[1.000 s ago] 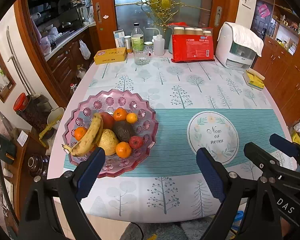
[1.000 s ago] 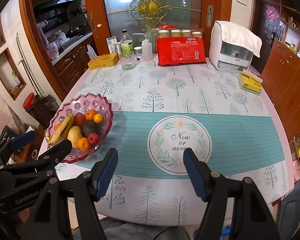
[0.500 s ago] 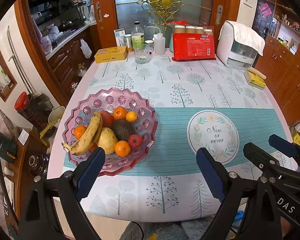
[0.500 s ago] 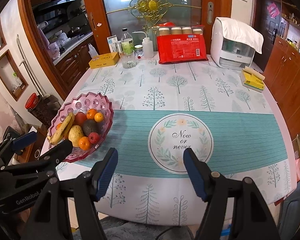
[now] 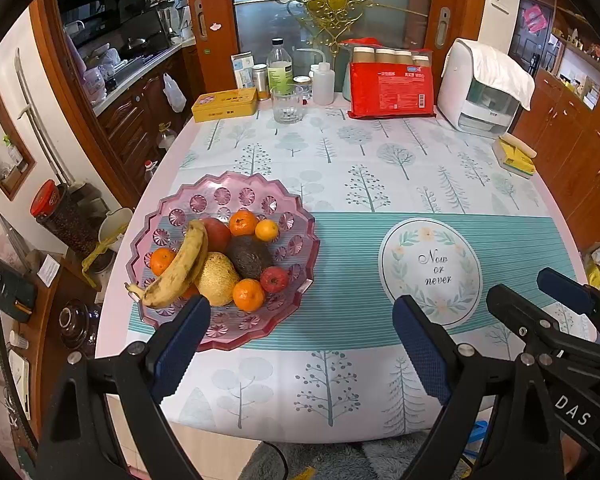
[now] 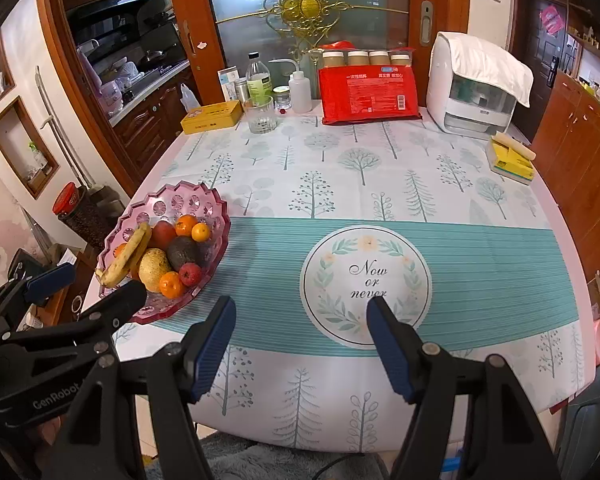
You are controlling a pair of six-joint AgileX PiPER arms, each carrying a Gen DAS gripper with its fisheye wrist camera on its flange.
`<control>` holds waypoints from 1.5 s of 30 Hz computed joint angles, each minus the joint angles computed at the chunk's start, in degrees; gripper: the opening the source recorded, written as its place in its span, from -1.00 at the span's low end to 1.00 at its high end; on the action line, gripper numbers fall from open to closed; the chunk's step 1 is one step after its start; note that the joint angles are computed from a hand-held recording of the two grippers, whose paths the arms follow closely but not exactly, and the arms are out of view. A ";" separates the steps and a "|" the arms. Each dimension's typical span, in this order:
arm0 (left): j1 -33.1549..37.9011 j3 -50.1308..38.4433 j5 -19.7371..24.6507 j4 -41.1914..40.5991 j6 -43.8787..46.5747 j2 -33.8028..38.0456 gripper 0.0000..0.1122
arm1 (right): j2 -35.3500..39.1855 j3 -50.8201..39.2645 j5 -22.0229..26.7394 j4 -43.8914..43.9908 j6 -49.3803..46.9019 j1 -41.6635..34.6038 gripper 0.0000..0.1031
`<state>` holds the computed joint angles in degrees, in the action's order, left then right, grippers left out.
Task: Organize fruits
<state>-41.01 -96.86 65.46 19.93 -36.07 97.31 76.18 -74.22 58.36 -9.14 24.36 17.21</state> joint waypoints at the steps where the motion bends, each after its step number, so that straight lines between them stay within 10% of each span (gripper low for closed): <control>1: 0.07 0.01 -0.01 -0.08 0.11 -0.02 0.63 | 0.03 -0.03 0.01 0.03 -0.01 -0.02 0.33; 45: 1.08 -0.21 0.34 -0.99 1.45 0.05 0.63 | 1.50 -1.63 0.30 0.52 0.03 0.30 0.33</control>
